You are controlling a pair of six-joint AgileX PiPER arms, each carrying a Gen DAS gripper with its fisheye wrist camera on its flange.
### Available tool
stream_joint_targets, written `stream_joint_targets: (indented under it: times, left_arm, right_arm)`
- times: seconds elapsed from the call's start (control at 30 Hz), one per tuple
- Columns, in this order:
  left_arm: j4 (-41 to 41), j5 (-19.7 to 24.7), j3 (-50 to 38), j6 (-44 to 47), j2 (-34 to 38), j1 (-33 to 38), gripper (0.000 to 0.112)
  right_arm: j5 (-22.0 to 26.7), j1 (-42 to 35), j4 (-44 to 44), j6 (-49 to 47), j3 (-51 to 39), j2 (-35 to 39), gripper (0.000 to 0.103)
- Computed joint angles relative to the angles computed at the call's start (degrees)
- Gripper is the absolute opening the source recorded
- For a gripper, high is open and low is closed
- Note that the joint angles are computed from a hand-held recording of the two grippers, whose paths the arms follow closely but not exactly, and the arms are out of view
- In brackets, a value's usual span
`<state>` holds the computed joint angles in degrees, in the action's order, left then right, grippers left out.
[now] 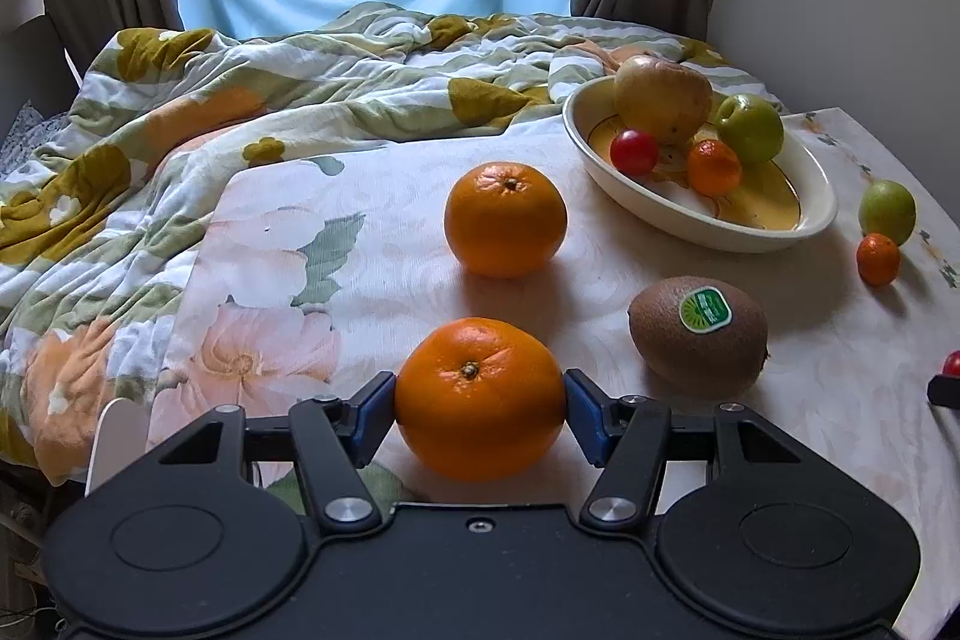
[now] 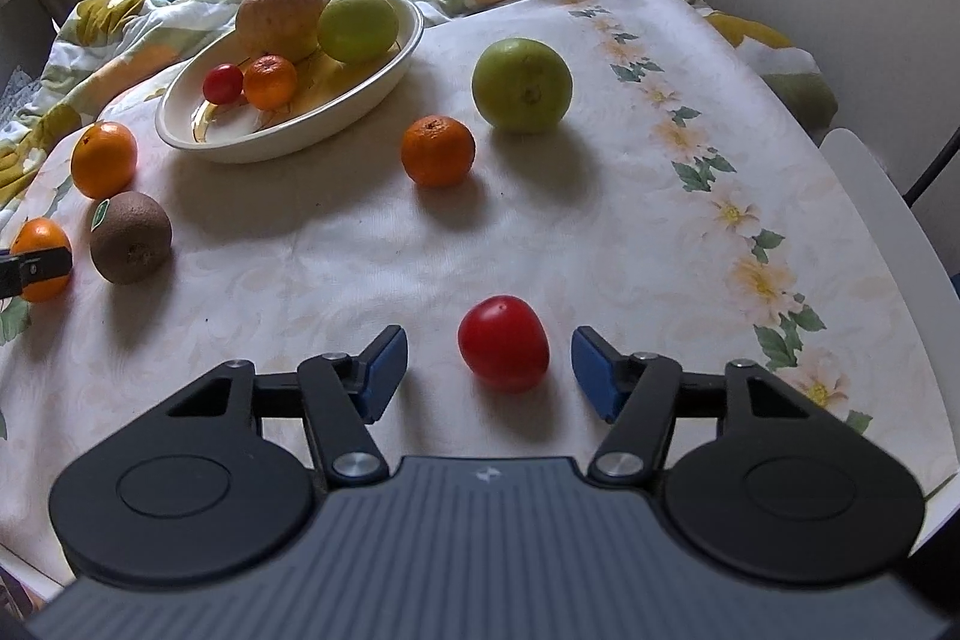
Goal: Organize fruits
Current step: 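Grasp the large orange with the left tool while the right tool moves toward the red tomato, then grasp the red tomato with the right tool while the left tool lifts the orange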
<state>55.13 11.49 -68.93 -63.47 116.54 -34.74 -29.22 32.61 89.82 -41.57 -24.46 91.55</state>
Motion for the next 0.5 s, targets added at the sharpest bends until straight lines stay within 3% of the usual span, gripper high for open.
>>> stream_joint_targets:
  times: [0.17, 0.23, 0.33, 0.5]
  left_arm:
    - [2.1, -0.1, 1.1, -2.9, -0.6, -0.3, 0.064]
    - [2.5, 0.1, 1.3, -3.6, -0.7, -0.5, 0.064]
    - [3.7, 0.3, 2.1, -5.8, -1.4, -0.8, 0.064]
    - [12.6, 0.4, 4.9, -15.9, -3.9, -1.8, 0.064]
  right_arm:
    - [-0.8, 0.3, 1.3, -1.8, -0.3, 0.2, 0.062]
    - [-1.3, 0.4, 1.9, -2.9, -0.5, 0.6, 0.047]
    - [-1.5, 0.4, 1.8, -2.7, -0.5, 0.3, 0.046]
    - [-2.0, 1.0, 3.7, -5.7, -0.6, -1.4, 0.046]
